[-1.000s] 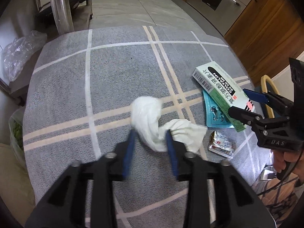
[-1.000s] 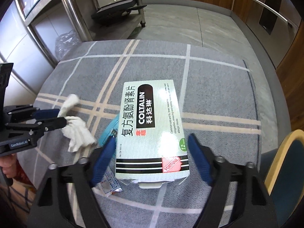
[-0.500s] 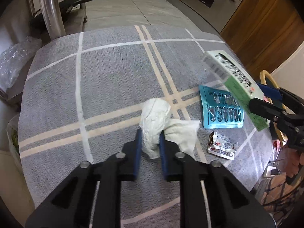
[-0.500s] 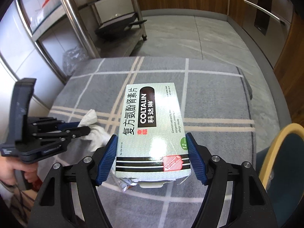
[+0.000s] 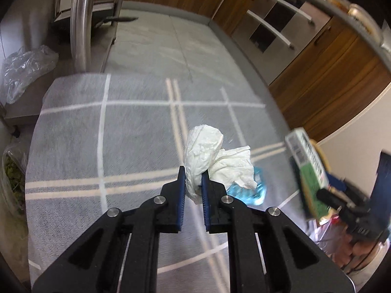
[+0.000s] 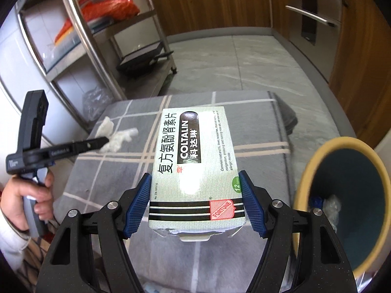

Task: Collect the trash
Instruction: 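Lift the tissue with the left tool while the right tool grasps the COLTALIN box, then carry the tissue and COLTALIN box over the bin with both tools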

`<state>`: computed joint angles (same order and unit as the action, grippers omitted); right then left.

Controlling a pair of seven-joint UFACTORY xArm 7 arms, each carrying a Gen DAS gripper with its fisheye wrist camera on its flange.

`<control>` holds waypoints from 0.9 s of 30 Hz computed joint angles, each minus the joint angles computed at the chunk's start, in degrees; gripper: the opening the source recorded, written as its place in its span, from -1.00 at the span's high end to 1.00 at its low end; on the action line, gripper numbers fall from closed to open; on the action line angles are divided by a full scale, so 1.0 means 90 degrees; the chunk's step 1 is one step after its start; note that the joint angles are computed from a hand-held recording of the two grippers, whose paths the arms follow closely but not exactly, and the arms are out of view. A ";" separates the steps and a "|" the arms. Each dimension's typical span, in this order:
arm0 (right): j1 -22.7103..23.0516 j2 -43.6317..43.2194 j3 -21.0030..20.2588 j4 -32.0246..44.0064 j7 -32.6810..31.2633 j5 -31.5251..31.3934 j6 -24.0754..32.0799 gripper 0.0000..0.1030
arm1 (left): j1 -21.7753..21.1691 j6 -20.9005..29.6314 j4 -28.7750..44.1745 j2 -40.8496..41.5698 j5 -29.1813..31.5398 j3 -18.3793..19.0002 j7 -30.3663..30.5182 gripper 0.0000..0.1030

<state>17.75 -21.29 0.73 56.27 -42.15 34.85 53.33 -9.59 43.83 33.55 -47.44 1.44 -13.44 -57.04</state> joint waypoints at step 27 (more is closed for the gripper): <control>-0.0781 -0.0576 -0.0869 -0.0105 -0.0005 0.0217 0.0235 -0.39 | -0.0109 -0.1602 0.1481 0.1762 0.0185 -0.0285 -0.0482 0.78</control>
<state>10.72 -26.47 -7.09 55.33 -42.20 36.81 55.44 -10.58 29.41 46.88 -31.59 3.11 -16.01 -61.38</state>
